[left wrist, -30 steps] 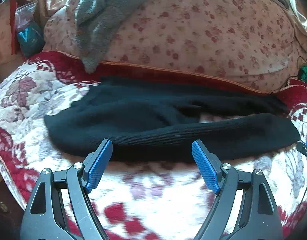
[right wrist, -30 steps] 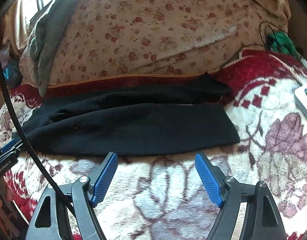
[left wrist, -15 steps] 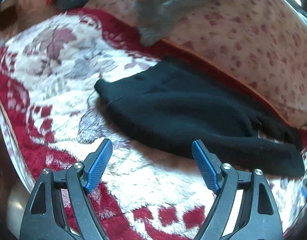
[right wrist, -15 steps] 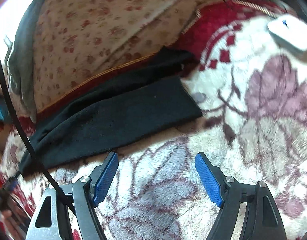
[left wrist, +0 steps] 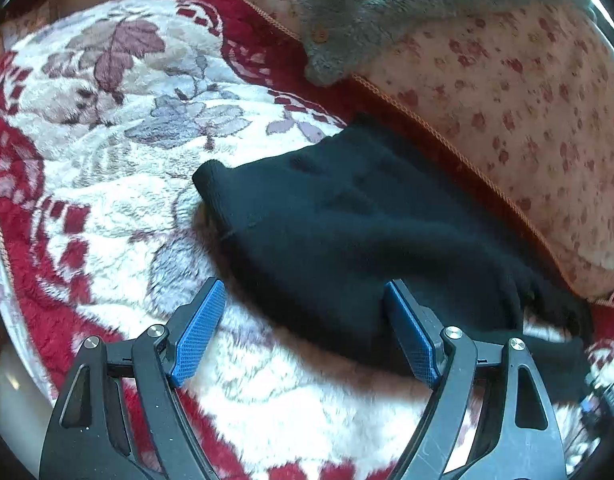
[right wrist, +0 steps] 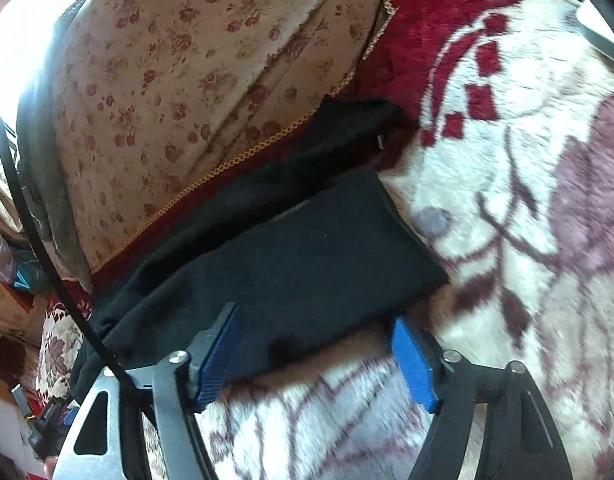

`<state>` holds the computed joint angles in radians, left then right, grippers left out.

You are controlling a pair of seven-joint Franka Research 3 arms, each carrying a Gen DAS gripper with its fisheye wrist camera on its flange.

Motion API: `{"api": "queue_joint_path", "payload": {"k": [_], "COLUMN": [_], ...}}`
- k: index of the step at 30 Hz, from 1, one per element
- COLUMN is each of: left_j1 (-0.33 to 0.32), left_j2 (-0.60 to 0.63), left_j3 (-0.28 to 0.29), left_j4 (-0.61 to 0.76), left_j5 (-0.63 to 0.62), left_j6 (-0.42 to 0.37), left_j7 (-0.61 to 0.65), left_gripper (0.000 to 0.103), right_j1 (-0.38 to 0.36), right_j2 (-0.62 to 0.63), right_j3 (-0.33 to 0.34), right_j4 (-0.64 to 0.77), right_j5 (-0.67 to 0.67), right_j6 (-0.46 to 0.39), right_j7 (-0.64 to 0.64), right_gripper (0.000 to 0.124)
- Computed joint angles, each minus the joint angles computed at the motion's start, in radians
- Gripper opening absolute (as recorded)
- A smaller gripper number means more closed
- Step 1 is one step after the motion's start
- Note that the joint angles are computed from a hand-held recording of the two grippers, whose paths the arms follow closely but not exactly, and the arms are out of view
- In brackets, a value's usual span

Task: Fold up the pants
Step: 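Grasp the waistband end of the black pants with the left and right grippers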

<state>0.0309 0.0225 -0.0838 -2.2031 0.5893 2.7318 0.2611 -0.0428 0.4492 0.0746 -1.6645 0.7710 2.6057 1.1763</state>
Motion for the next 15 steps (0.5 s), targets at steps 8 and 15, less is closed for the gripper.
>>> {"api": "queue_joint_path", "payload": {"k": [8, 15], "left_j1": [-0.003, 0.004], "left_j2": [0.055, 0.021], "left_j3": [0.02, 0.02], "left_j4": [0.047, 0.011], "left_j5": [0.011, 0.041], "left_j6": [0.02, 0.093], "left_j7": [-0.001, 0.004], "left_gripper": [0.077, 0.019], "right_j1": [-0.071, -0.062], "right_j2": [0.051, -0.05], "right_j3": [0.078, 0.067], "right_j4": [0.045, -0.051], "right_j5": [0.214, 0.333], "right_j6": [-0.016, 0.008], "right_j7": [-0.155, -0.311], "right_gripper": [0.016, 0.008]}}
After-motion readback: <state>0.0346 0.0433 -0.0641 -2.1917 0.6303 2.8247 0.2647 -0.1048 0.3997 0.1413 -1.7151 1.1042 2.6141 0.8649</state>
